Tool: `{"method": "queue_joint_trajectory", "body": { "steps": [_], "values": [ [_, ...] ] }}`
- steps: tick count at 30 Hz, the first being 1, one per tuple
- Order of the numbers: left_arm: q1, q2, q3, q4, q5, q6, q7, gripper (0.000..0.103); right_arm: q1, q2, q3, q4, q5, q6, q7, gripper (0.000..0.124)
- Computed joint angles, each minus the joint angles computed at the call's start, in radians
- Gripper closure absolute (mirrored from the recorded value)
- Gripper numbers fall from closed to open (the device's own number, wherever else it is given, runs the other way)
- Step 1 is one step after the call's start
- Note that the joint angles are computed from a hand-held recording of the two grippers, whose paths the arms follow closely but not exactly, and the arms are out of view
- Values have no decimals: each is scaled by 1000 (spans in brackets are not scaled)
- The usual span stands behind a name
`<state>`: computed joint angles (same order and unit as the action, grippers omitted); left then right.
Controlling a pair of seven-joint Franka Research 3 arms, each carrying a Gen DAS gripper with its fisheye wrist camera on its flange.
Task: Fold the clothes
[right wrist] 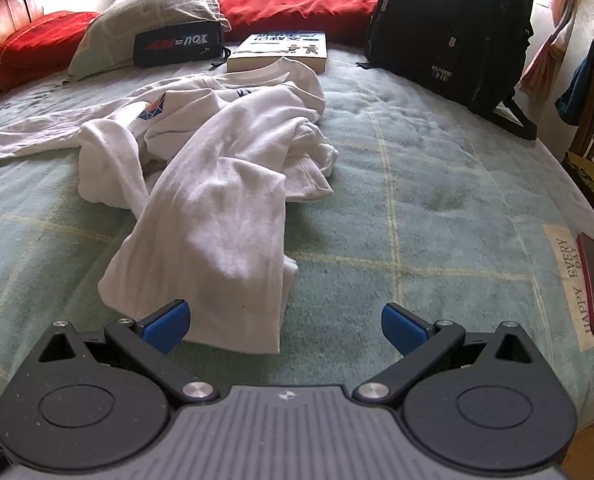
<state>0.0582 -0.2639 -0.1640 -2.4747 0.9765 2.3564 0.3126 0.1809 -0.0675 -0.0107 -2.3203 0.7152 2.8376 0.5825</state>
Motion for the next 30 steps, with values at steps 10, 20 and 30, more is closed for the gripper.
{"method": "queue_joint_trajectory", "body": {
  "steps": [10,20,30],
  "values": [
    [-106,-105,-82,-44,-147,-11,21,23,-1,-71,-38,-48,118,-65,-133,21],
    [-271,36,-168,71,-126,167,35,15,10,-100,-85,-65,334,-114,-326,21],
    [-387,186,-195,212,-46,120,-29,13,-41,-79,-62,-53,270,-217,-253,21]
  ]
}}
